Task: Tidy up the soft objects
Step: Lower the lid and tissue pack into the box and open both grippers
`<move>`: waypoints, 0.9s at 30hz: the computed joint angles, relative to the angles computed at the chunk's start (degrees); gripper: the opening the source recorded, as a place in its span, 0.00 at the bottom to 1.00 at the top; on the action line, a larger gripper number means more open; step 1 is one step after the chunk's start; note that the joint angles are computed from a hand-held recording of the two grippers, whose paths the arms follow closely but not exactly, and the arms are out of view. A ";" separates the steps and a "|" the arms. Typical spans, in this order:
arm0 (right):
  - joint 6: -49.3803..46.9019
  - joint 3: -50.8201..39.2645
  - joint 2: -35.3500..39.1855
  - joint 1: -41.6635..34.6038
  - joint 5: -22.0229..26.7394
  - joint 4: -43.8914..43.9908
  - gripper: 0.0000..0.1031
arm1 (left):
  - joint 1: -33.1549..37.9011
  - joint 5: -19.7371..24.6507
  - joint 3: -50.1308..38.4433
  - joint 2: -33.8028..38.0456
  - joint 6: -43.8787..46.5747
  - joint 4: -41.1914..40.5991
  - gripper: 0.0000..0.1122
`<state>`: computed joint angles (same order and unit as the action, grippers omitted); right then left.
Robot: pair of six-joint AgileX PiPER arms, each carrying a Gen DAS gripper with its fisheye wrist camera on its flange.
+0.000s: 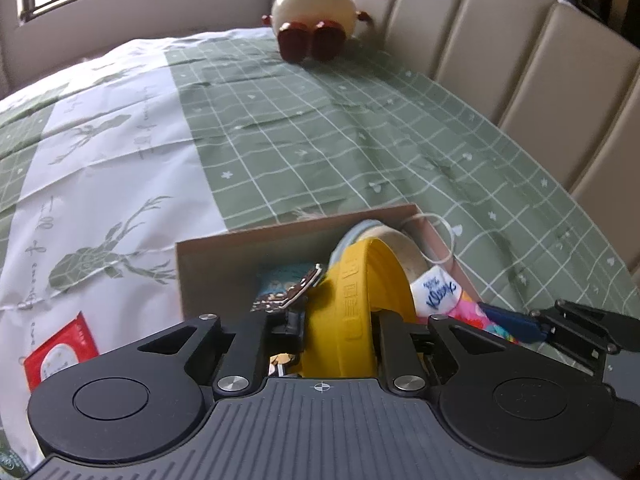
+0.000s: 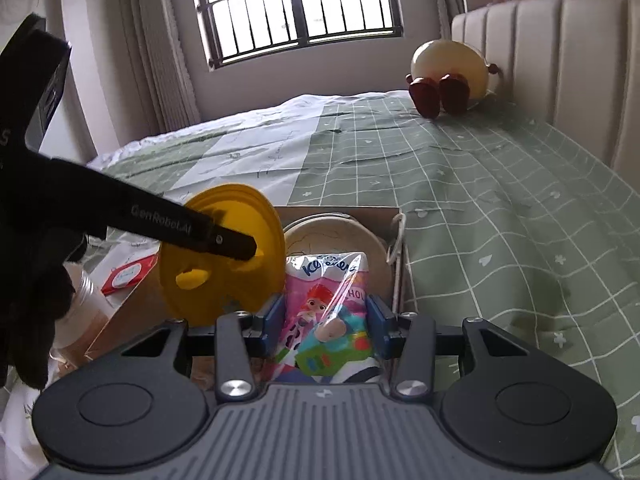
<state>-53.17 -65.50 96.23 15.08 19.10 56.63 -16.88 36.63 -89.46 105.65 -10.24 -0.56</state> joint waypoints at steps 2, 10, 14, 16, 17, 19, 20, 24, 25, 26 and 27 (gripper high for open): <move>-3.19 0.69 -0.22 -0.71 0.02 3.21 0.42 | -0.63 0.54 -0.48 0.39 -0.74 0.95 0.18; -4.49 0.21 -1.95 -2.51 0.29 5.39 0.28 | 0.27 1.57 2.54 -2.54 3.82 -6.85 0.19; 0.73 -2.15 -0.05 -2.21 2.84 -0.51 0.26 | 1.80 1.28 2.10 -1.01 3.08 -7.55 0.19; 5.08 -2.25 0.68 -0.48 1.30 -6.02 0.26 | 3.21 0.64 2.53 -0.59 4.26 -10.75 0.22; 7.78 -2.08 1.11 0.57 -0.27 -9.26 0.26 | 3.49 0.46 2.72 -0.56 4.80 -11.66 0.23; 6.29 -0.99 1.39 1.51 -2.74 -8.88 0.26 | 3.05 0.73 2.74 -0.89 4.71 -10.38 0.23; 4.20 -0.56 1.37 1.62 -3.32 -7.34 0.26 | 2.63 0.67 2.93 -1.30 4.29 -9.13 0.22; 6.07 -1.08 1.57 1.84 -3.05 -9.92 0.26 | 1.69 -1.80 5.97 -4.66 4.85 -7.93 0.22; 6.44 -1.08 1.56 1.93 -3.07 -10.30 0.26 | 1.53 -2.40 6.72 -5.46 4.90 -7.59 0.22; 7.51 -1.08 1.49 2.15 -3.27 -11.44 0.26 | 1.48 -2.96 7.48 -6.24 5.53 -7.86 0.22; 9.04 -1.10 1.37 2.49 -3.49 -13.21 0.27 | 1.51 -3.56 8.30 -7.06 6.54 -8.53 0.22</move>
